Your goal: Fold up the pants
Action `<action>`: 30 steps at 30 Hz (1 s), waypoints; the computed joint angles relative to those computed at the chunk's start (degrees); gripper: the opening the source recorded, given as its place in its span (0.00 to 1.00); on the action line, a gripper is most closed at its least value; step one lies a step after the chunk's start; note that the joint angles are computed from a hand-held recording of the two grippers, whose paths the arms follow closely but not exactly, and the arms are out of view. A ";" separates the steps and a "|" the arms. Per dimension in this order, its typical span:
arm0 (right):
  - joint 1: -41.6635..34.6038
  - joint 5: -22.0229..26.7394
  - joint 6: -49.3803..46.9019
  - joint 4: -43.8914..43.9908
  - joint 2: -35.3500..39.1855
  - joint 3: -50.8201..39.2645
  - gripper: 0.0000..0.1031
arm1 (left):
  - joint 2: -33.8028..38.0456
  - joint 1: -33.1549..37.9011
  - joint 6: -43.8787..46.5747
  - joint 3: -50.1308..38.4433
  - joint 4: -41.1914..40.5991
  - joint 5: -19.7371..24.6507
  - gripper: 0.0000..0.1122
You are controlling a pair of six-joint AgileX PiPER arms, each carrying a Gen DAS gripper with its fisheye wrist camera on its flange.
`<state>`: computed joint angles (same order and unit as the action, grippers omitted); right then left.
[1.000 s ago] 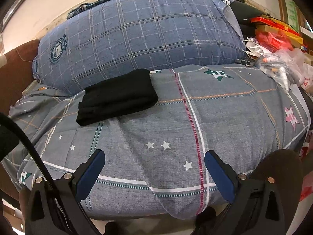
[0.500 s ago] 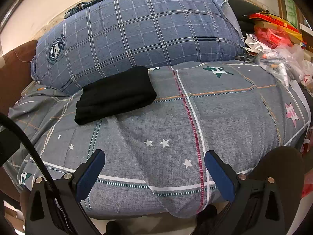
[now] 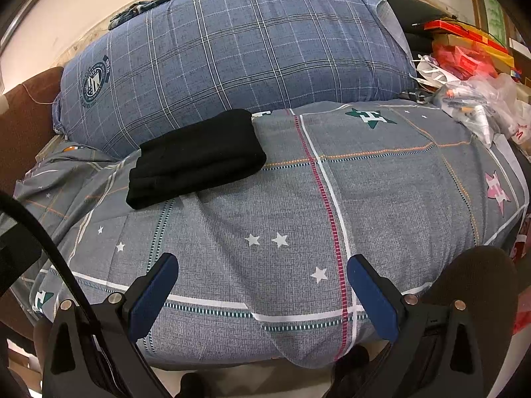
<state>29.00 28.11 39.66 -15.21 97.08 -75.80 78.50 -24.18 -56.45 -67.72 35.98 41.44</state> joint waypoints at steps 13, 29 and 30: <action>-0.13 0.40 -1.11 1.23 0.73 -0.33 1.00 | 3.05 1.61 0.45 -1.13 -1.67 2.56 0.92; 1.32 -0.02 -1.42 -0.32 4.61 -1.71 1.00 | 10.76 9.89 6.09 -0.83 -9.29 -1.39 0.92; 1.31 0.20 -1.72 -0.16 5.06 -2.08 1.00 | 11.18 10.39 6.70 -0.90 -10.07 -1.66 0.92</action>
